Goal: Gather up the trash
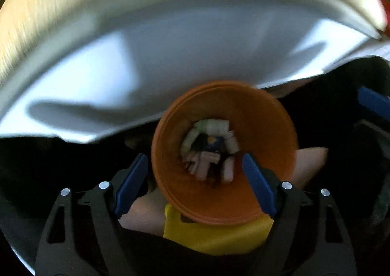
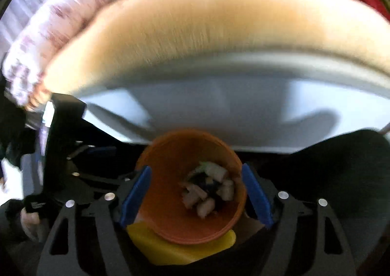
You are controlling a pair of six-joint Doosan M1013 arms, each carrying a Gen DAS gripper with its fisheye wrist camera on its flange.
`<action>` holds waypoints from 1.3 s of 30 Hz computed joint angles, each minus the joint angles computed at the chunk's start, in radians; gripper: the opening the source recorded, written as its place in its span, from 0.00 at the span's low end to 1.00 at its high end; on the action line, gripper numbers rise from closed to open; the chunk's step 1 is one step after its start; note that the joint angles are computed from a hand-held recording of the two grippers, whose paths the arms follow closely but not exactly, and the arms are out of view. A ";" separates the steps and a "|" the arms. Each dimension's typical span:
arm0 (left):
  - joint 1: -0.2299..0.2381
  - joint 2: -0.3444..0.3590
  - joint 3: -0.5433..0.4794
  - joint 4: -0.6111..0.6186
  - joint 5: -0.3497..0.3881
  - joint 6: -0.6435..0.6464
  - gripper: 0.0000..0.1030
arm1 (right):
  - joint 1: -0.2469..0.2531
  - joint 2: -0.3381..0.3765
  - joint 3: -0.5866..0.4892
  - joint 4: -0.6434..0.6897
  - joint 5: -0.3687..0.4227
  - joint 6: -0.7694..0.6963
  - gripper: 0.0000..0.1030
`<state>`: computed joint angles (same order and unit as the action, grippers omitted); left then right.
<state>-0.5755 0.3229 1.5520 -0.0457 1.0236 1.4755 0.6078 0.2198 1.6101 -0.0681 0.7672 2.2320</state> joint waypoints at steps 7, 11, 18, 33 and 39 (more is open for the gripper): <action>0.016 -0.033 -0.160 -0.114 -0.172 0.203 0.87 | -0.036 -0.118 -0.015 -0.372 0.015 0.252 0.88; 0.008 0.079 -0.345 -0.042 -0.238 0.088 0.87 | -0.097 -0.086 -0.081 -0.573 0.063 0.368 0.90; 0.012 0.310 -0.693 0.130 -0.178 -0.123 0.87 | -0.179 0.088 -0.266 -0.806 0.075 0.497 0.95; 0.003 0.534 -1.016 0.173 -0.131 -0.029 0.87 | -0.242 0.266 -0.460 -0.841 0.224 0.606 0.95; 0.008 0.535 -1.014 0.154 -0.134 -0.031 0.87 | -0.240 0.281 -0.477 -0.844 0.247 0.610 0.95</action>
